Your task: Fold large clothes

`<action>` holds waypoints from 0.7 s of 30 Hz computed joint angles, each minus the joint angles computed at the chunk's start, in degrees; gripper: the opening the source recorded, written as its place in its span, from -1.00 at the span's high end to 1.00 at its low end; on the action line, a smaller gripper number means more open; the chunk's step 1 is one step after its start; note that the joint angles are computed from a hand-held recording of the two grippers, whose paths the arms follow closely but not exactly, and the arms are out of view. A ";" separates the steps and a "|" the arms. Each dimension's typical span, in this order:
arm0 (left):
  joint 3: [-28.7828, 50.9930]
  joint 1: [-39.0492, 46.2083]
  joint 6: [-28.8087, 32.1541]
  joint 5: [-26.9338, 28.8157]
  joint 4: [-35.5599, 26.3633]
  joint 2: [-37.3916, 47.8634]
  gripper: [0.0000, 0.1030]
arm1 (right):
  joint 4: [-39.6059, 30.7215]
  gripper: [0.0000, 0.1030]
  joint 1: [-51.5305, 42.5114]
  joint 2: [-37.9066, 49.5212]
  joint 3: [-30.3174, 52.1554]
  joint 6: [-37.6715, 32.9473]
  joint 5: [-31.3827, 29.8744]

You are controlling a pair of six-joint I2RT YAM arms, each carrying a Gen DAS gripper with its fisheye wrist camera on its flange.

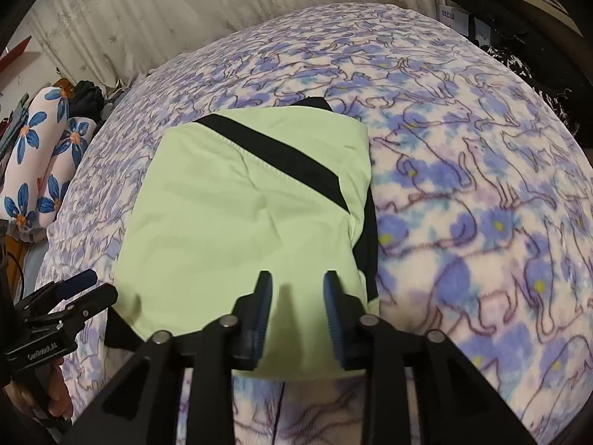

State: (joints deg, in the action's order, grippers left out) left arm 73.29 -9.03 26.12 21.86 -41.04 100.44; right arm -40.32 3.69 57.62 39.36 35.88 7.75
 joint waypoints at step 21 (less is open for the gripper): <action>6.84 3.24 2.05 2.06 -10.27 6.66 -0.58 | -6.52 -0.40 -6.14 -5.41 0.08 -2.36 -6.52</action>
